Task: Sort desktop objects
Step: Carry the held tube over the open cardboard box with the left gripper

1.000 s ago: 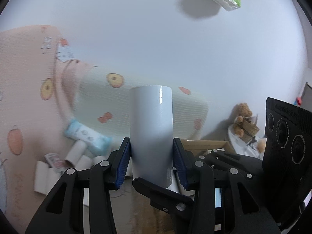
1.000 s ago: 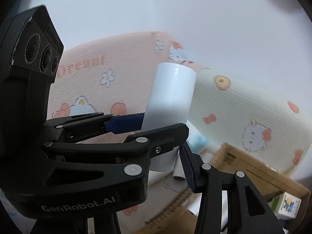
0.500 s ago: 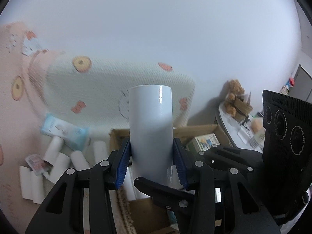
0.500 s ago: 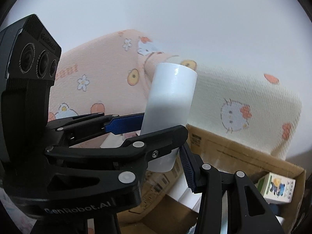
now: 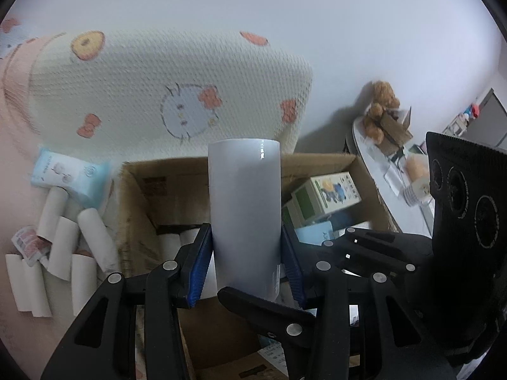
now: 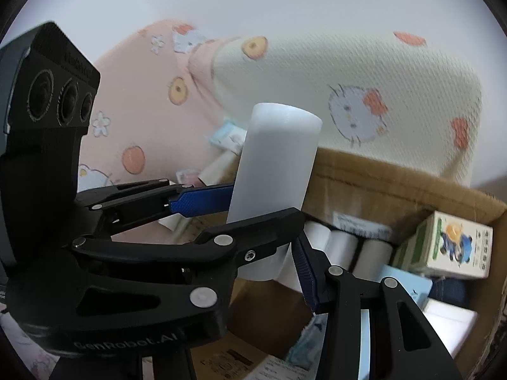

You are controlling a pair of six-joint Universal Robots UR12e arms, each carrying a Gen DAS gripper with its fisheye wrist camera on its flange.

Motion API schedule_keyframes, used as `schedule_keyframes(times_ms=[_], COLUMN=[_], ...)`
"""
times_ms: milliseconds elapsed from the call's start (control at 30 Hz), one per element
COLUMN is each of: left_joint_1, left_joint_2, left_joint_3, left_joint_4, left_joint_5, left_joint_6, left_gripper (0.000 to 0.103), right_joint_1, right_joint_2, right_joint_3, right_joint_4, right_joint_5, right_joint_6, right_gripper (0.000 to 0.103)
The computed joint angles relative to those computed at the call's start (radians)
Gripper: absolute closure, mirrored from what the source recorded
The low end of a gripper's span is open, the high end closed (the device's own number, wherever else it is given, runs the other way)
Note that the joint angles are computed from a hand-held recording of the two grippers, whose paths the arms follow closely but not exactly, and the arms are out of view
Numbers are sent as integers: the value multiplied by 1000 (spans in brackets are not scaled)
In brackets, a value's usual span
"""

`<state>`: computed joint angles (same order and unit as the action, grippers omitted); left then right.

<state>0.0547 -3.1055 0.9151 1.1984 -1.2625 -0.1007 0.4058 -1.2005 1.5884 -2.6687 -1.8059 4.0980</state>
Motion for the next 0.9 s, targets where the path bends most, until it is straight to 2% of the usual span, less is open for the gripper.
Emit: schedule_keyframes(times_ms=[133, 300, 433, 567, 700, 900], left_joint_1=[2, 1, 10, 17, 13, 18], left_joint_2=[6, 22, 23, 21, 21, 23], left_joint_3=[-59, -152, -206, -251, -272, -302], left_joint_4=[-18, -38, -49, -63, -63, -73], left_joint_5=[35, 59, 106, 138, 144, 176], left_joint_6=[-10, 17, -6, -4, -2, -10], left_gripper=[56, 56, 56, 56, 56, 56], right_joint_1=[1, -23, -40, -53, -64, -62], right_joint_2=[-5, -14, -10, -8, -3, 10], right_joint_3=[8, 37, 40, 56, 53, 24], right_joint_4=[32, 31, 61, 51, 84, 146], right_joint_5=[20, 102, 156, 192, 220, 212], right_joint_6=[44, 123, 170, 210, 196, 159], right_gripper=[60, 60, 60, 60, 60, 60])
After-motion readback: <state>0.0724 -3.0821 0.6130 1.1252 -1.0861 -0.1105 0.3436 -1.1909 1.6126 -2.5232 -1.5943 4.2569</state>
